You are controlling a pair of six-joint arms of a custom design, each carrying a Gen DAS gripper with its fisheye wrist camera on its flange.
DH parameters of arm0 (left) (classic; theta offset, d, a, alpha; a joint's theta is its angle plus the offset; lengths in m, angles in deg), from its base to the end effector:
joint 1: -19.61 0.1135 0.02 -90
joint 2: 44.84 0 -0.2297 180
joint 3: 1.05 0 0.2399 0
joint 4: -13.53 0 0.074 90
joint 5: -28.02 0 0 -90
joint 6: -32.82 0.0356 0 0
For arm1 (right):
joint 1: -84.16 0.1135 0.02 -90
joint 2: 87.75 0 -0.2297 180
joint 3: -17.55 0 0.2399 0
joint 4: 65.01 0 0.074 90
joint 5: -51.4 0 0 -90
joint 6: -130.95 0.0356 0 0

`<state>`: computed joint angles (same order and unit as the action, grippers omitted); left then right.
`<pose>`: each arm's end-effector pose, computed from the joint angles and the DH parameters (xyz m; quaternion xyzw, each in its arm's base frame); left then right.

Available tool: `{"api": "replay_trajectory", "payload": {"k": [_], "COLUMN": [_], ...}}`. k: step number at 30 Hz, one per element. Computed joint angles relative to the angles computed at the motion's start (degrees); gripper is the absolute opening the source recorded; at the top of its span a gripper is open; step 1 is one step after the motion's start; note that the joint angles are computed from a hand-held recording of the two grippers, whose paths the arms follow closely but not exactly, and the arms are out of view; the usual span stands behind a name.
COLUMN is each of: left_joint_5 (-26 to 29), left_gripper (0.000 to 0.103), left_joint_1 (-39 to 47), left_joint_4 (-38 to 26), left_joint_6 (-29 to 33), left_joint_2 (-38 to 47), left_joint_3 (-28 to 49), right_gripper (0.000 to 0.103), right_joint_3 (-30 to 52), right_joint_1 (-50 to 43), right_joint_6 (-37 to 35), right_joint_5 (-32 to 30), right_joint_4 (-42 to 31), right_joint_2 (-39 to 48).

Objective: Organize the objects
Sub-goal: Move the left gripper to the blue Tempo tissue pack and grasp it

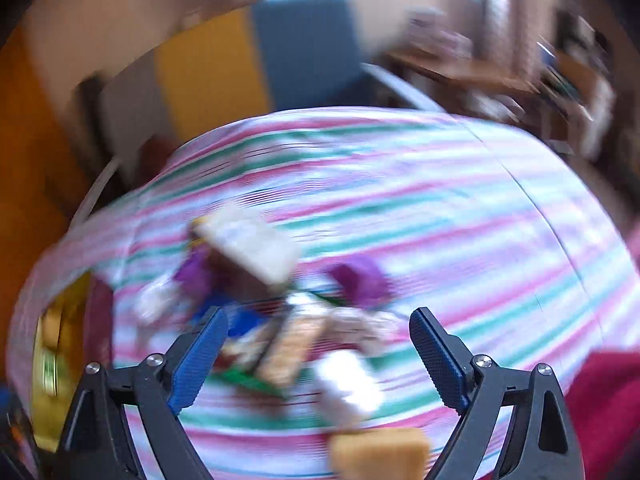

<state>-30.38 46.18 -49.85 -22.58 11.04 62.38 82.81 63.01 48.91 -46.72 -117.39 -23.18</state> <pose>0.1761 0.0672 0.2489 0.1442 0.9119 -0.0802 0.3758 0.2154 -0.0779 0.2381 0.2143 0.9179 0.0288 0.3328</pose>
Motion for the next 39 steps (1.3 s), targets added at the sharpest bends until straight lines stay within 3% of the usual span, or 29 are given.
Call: {"api": "replay_trajectory", "payload": {"k": [2, 4, 10, 14, 21, 29, 33, 39], "left_joint_5": [-1.87, -3.82, -11.54, -11.71, -11.10, -12.43, -16.24, -23.63], "left_gripper": [0.070, 0.070, 0.070, 0.069, 0.069, 0.069, 0.070, 0.073], "left_joint_1": [-6.49, -12.97, -34.93, -41.65, -49.70, -53.22, -55.10, -58.59], "left_joint_4": [-1.13, -1.08, 1.85, 2.48, 5.42, 6.63, 5.72, 2.35], "left_joint_6": [-2.26, -5.36, -20.25, -27.42, -40.54, -53.04, -56.32, -54.49], "left_joint_2": [-0.89, -1.25, 7.75, 17.02, 37.92, 55.90, 60.74, 67.35], "left_joint_3": [0.15, 0.24, 4.20, 8.92, 20.99, 35.18, 41.00, 50.33], "right_gripper": [0.093, 0.093, 0.095, 0.096, 0.098, 0.099, 0.100, 0.100], "right_joint_3": [-0.70, -1.67, -2.02, -3.44, -6.13, -7.56, -8.09, -8.56], "right_joint_1": [-9.46, -14.55, -14.90, -15.38, -18.39, -19.96, -20.50, -20.99], "right_joint_6": [3.53, 5.96, 7.73, 9.09, 10.58, 11.24, 11.57, 11.94], "right_joint_5": [-10.35, -15.65, -18.29, -20.55, -25.59, -30.56, -33.05, -34.94], "right_joint_4": [1.26, 4.16, 6.65, 7.61, 10.09, 12.37, 13.25, 14.19], "right_joint_2": [3.29, 3.31, 3.41, 2.29, 0.61, 0.16, 0.16, 0.25]}}
